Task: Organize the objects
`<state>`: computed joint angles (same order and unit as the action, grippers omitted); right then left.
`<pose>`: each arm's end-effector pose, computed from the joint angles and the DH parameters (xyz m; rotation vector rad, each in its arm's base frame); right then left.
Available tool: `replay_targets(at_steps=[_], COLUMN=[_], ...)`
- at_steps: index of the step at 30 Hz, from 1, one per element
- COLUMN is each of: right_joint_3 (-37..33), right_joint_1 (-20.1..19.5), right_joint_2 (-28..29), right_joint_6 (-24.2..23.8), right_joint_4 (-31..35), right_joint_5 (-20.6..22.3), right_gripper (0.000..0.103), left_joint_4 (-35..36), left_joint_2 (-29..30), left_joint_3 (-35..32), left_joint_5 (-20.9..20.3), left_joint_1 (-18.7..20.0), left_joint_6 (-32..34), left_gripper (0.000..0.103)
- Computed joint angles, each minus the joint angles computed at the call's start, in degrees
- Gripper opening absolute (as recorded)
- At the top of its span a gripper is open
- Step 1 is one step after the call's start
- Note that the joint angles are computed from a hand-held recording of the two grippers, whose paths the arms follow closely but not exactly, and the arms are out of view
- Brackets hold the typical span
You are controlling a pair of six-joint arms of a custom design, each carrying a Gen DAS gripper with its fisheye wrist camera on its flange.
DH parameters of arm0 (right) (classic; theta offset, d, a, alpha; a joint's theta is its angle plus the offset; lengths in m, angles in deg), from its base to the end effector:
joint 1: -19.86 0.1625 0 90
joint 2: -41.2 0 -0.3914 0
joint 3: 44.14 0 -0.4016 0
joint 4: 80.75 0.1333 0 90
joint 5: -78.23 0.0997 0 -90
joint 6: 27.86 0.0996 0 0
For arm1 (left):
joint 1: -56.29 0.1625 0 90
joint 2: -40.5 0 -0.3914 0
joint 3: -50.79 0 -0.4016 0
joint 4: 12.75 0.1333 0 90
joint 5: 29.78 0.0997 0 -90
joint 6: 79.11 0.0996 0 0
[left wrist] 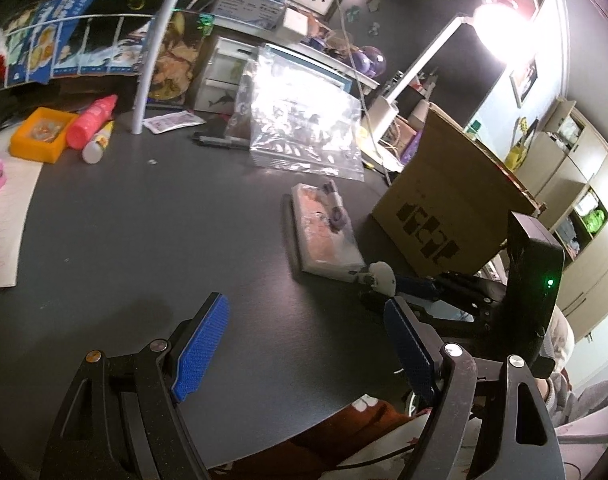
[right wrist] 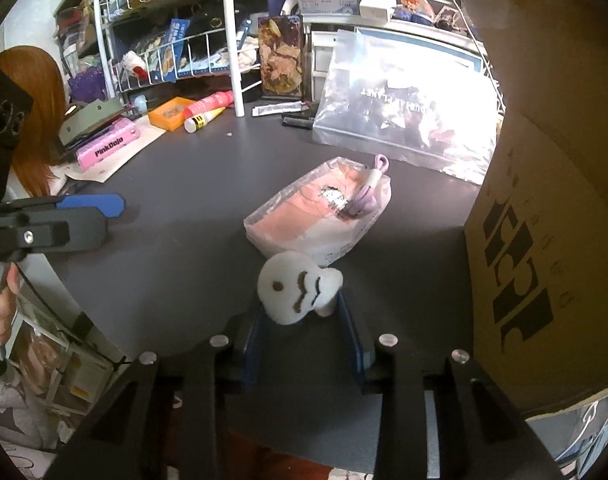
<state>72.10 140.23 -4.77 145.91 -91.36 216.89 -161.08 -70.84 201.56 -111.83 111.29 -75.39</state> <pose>0.2299 -0.2765 -0.0413 0.4525 -2.2625 0.8237 -0.0482 -0.3252 0.2110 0.9776 2.8888 -0.5459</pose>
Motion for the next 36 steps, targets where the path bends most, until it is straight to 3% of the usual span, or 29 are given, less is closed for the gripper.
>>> replay_targets(at_steps=[7, 12, 16, 26, 36], right_joint_3=[1.51, 0.94, 0.67, 1.91, 6.97], right_joint_1=[2.16, 5.15, 6.95, 8.94, 9.94], right_joint_2=[-2.43, -3.95, -5.55, -11.53, -20.82], right_joint_6=[-3.06, -7.96, -12.78, -22.75, -30.28], right_joint_4=[-1.51, -0.85, -0.83, -2.05, -5.7], right_joint_5=[-2.05, -4.98, -7.39, -11.39, -10.75], right_gripper=[0.031, 0.031, 0.031, 0.031, 0.031], left_joint_4=[-0.06, 0.01, 0.18, 0.39, -2.43], left_joint_2=[1.74, 1.58, 0.86, -0.43, 6.56], left_joint_3=[-0.63, -1.14, -1.73, -3.9, -7.2], left_joint_5=[-4.13, -6.99, -7.0, -7.32, -4.13], left_joint_1=[-1.59, -3.49, -5.41, -9.54, -17.66], left_joint_6=[-0.41, -1.0, -2.19, -4.49, -5.13], left_gripper=[0.078, 0.077, 0.076, 0.043, 0.034])
